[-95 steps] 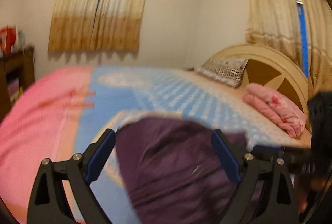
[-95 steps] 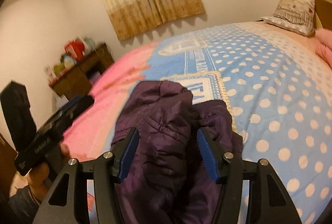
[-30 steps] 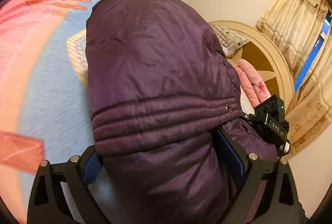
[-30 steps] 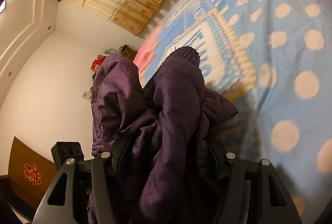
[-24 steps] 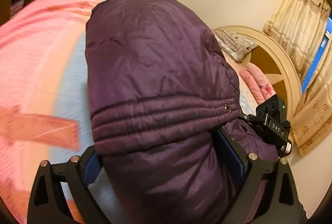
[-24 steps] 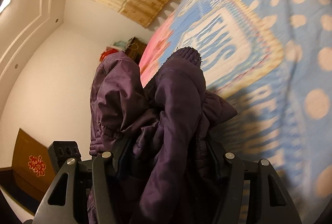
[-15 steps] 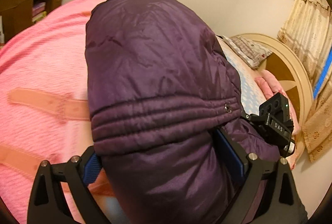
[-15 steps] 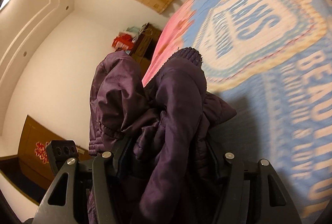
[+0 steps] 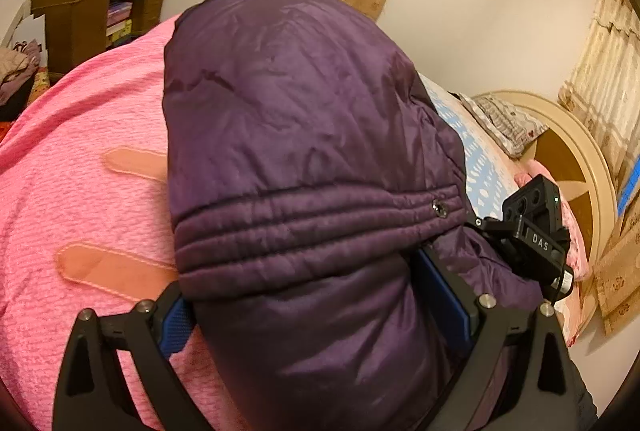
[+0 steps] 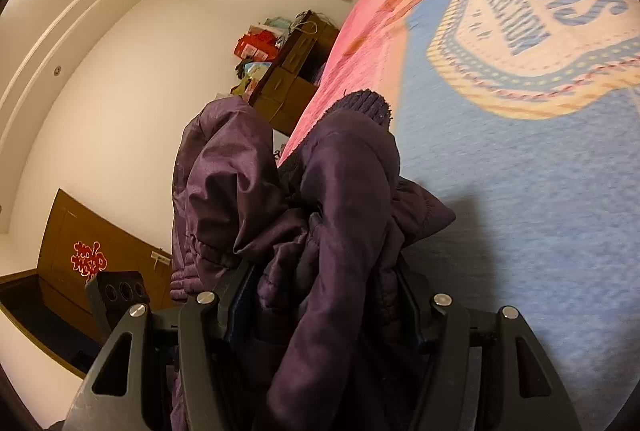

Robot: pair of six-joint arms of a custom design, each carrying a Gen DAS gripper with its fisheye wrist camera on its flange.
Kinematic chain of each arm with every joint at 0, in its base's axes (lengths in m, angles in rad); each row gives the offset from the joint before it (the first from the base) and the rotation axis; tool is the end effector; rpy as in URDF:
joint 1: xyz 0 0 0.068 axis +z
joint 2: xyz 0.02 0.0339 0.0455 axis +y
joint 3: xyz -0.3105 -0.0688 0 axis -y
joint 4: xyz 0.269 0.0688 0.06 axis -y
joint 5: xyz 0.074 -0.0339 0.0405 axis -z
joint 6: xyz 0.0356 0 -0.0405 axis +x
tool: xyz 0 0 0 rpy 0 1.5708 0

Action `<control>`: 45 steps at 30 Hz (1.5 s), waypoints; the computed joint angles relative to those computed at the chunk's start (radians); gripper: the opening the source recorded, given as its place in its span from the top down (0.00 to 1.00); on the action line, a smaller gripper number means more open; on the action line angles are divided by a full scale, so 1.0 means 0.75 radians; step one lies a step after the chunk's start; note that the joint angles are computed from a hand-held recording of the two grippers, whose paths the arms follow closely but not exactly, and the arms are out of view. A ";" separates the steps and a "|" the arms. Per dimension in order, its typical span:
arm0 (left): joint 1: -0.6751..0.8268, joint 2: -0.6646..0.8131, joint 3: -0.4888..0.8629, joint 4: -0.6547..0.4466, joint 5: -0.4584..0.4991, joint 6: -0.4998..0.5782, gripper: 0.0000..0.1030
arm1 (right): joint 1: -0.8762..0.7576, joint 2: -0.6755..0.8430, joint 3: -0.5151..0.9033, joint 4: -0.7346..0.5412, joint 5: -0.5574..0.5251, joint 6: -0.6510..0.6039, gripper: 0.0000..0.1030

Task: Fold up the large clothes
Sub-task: 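Hold the lifted jacket bundle with both tools and carry it across the bed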

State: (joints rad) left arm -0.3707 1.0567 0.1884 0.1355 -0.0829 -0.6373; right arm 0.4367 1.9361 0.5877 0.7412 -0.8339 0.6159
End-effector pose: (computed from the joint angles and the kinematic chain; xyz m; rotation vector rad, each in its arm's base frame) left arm 0.1579 -0.0582 0.1441 -0.3534 2.3105 -0.4178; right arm 0.2872 0.1631 0.0985 -0.3222 2.3202 1.4734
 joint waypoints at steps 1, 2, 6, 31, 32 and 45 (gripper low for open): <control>0.008 0.005 -0.003 0.010 -0.001 -0.004 0.04 | 0.012 -0.007 0.007 -0.014 0.005 0.000 0.41; 0.007 -0.018 -0.016 0.004 -0.006 -0.011 0.04 | 0.031 0.001 0.023 -0.020 0.014 0.003 0.41; 0.034 -0.114 -0.059 -0.042 -0.003 -0.018 0.04 | 0.084 0.020 0.045 -0.019 0.043 0.011 0.41; 0.204 -0.413 -0.126 -0.251 0.055 -0.007 0.04 | 0.304 0.147 0.272 -0.094 0.125 0.053 0.41; 0.230 -0.411 -0.133 -0.245 0.076 0.002 0.04 | 0.311 0.157 0.284 -0.104 0.126 0.050 0.41; 0.462 -0.437 -0.194 -0.235 0.262 0.080 0.04 | 0.383 0.223 0.381 -0.152 0.145 0.055 0.41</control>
State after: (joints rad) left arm -0.0239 0.7288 0.0431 -0.0411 0.1134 -0.5775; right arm 0.7237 2.1034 0.8733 0.6272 -0.7253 0.6573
